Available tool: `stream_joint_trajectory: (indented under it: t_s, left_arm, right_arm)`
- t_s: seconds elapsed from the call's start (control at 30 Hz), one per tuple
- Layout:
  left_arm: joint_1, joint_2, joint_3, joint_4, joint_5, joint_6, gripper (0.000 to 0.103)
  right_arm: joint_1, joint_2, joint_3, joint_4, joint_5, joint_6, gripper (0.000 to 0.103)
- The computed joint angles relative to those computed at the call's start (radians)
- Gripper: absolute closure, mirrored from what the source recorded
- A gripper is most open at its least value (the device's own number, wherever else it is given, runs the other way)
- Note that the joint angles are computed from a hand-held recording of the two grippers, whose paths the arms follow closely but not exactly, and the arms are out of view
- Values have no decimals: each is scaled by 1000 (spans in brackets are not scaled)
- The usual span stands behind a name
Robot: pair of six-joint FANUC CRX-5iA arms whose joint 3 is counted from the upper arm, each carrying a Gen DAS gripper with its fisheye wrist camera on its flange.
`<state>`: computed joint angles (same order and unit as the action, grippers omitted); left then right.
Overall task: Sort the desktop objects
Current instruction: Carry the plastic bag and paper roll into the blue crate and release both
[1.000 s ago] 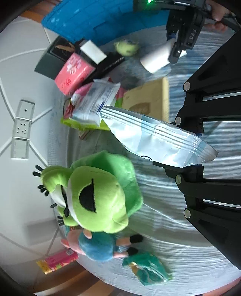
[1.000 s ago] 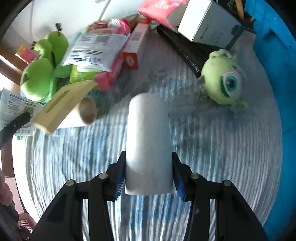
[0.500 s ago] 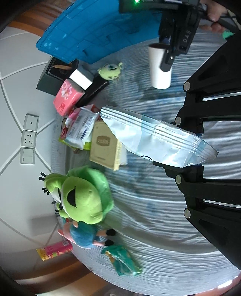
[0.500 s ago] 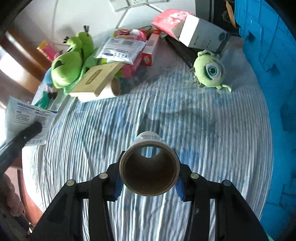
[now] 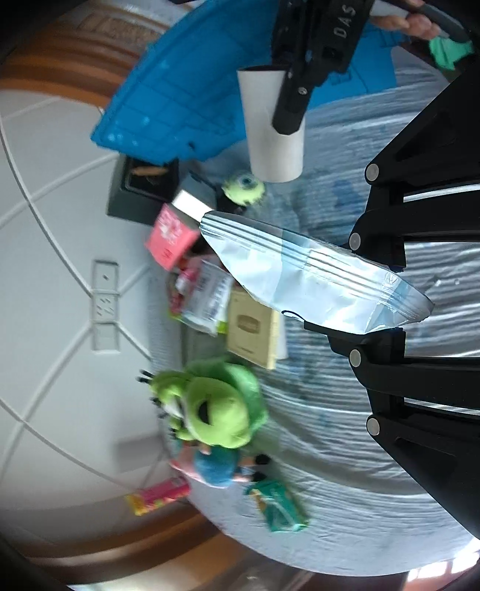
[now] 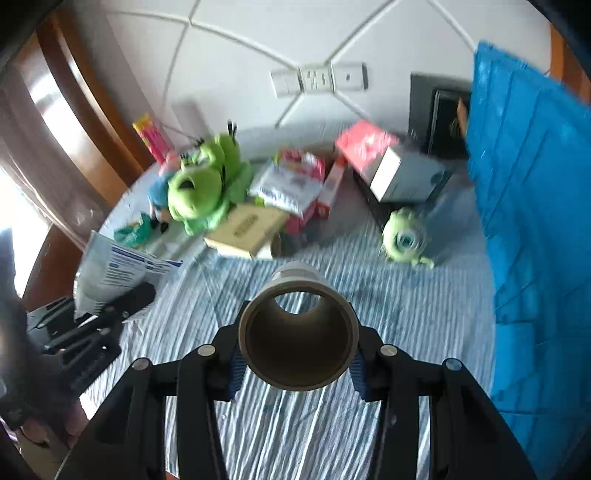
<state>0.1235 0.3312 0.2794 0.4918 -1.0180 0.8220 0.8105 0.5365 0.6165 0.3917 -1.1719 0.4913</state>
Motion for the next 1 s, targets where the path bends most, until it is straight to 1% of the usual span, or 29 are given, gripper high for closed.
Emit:
stream_joint_trajectory:
  t_s: [0.1, 0.2, 0.33, 0.43, 0.53, 0.63, 0.73, 0.83, 0.9, 1.0]
  left_arm:
    - [6, -20, -13, 50, 2, -46, 85]
    - [8, -43, -33, 101, 14, -103, 85]
    - [3, -68, -52, 163, 10, -151, 85]
    - [-14, -89, -67, 202, 15, -176, 85]
    - [-46, -110, -80, 234, 25, -192, 85]
    - [-95, -134, -92, 257, 41, -189, 85]
    - [-167, -159, -100, 274, 65, -174, 85]
    - [-257, -190, -116, 305, 123, -158, 85]
    - [-331, -205, -109, 304, 160, -117, 85]
    - [-429, -196, -59, 252, 160, -38, 85]
  right_arm:
    - [24, -20, 2, 68, -23, -52, 58]
    - [45, -34, 10, 117, -45, -74, 58]
    - [69, -50, 15, 180, -79, -113, 58]
    - [81, -79, -1, 231, -101, -141, 58]
    - [92, -134, -54, 293, -128, -181, 58]
    - [102, -211, -140, 352, -156, -225, 58]
    - [106, -296, -238, 391, -187, -257, 58]
    - [112, -417, -371, 440, -210, -283, 58]
    - [115, -509, -458, 474, -234, -281, 58]
    - [108, -613, -544, 482, -273, -248, 58]
